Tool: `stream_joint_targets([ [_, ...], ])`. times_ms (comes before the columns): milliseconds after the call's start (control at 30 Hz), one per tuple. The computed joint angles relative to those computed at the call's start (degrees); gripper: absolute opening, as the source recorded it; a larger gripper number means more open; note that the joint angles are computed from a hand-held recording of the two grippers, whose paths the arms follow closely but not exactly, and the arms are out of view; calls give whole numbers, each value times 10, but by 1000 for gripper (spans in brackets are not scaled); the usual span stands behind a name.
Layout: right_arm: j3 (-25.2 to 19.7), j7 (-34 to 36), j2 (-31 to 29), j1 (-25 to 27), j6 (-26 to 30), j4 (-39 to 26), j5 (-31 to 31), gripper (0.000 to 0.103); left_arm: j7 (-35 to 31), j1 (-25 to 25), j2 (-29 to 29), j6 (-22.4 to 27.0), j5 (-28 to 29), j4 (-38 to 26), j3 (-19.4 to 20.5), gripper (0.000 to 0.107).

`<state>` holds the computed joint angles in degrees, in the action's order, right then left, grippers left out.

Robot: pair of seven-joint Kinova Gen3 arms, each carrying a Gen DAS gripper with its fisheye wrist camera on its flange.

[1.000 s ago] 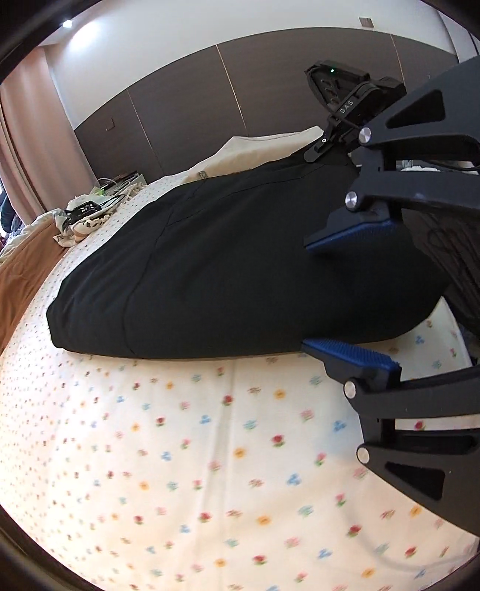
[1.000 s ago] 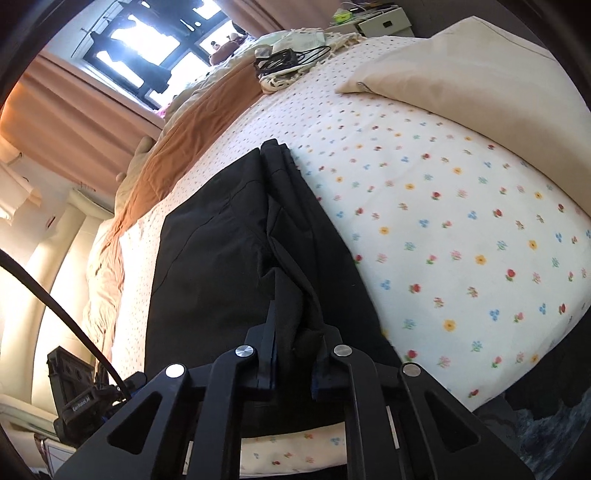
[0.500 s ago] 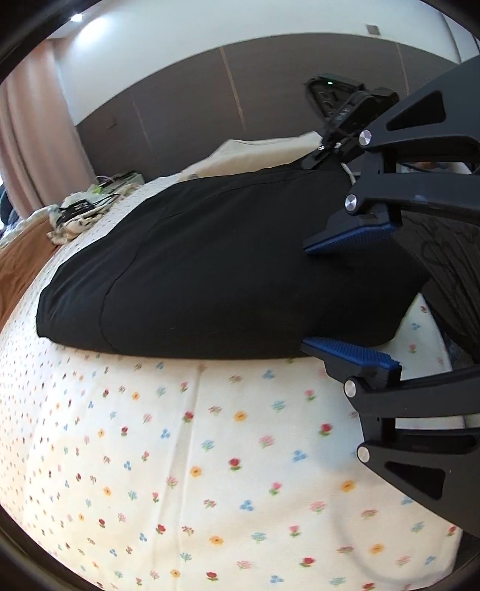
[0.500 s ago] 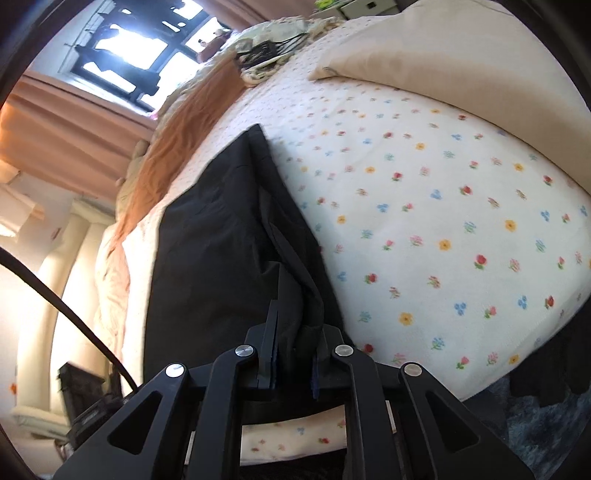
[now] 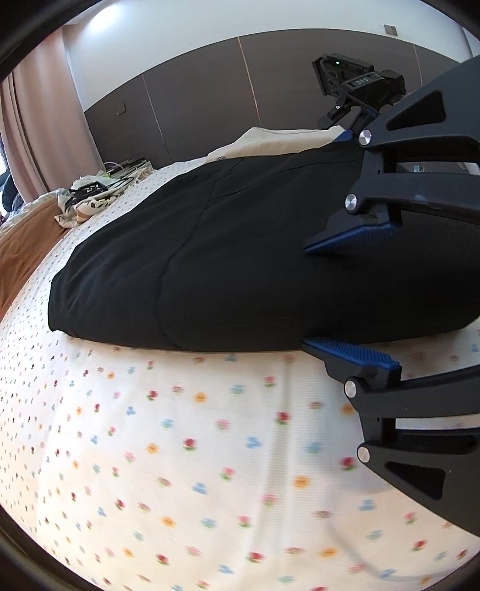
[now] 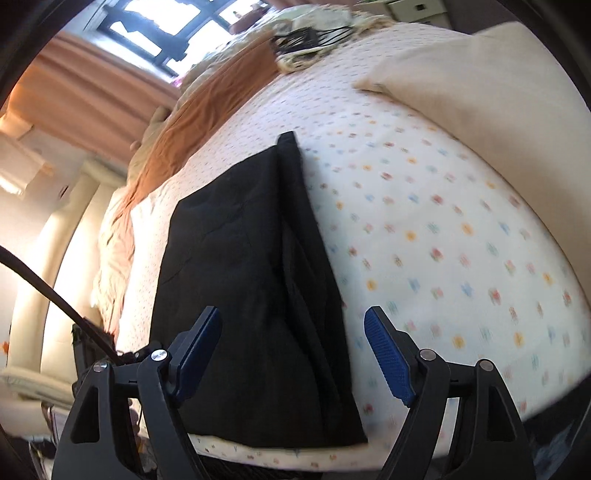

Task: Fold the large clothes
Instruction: 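Grip the folded jacket bundle with both grippers and straighten its edges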

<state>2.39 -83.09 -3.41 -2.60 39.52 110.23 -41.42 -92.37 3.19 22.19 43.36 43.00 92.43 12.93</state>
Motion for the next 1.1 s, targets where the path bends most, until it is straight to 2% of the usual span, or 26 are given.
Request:
stream_joint_targets([
  [233, -20, 30, 126, 31, 79, -139, 7, 78, 49, 17, 52, 33, -62, -88, -12, 49],
  [500, -67, 8, 264, 78, 167, -302, 24, 78, 86, 18, 95, 57, -105, -161, -13, 51],
  [600, -95, 26, 307, 105, 189, -335, 2, 78, 93, 16, 110, 61, -116, -184, -12, 51],
  [700, -122, 58, 334, 127, 190, -342, -38, 78, 93, 11, 127, 51, -118, -201, -8, 51],
  [833, -137, 62, 372, 123, 200, -376, -58, 77, 108, 17, 147, 60, -137, -238, -12, 51],
  [867, -137, 56, 378, 119, 202, -386, -55, 73, 113, 23, 153, 65, -148, -252, -15, 51],
  [933, -131, 26, 399, 101, 214, -424, -35, 59, 118, 28, 164, 71, -162, -275, -17, 51],
  [1000, -135, 10, 413, 94, 213, -442, -26, 38, 114, 30, 174, 77, -174, -292, -15, 51],
  [1067, -140, 5, 416, 92, 198, -439, -22, 29, 113, 30, 175, 77, -178, -295, -13, 50],
  [1100, -145, 12, 408, 96, 189, -424, -22, 25, 110, 32, 169, 71, -182, -290, -14, 46],
])
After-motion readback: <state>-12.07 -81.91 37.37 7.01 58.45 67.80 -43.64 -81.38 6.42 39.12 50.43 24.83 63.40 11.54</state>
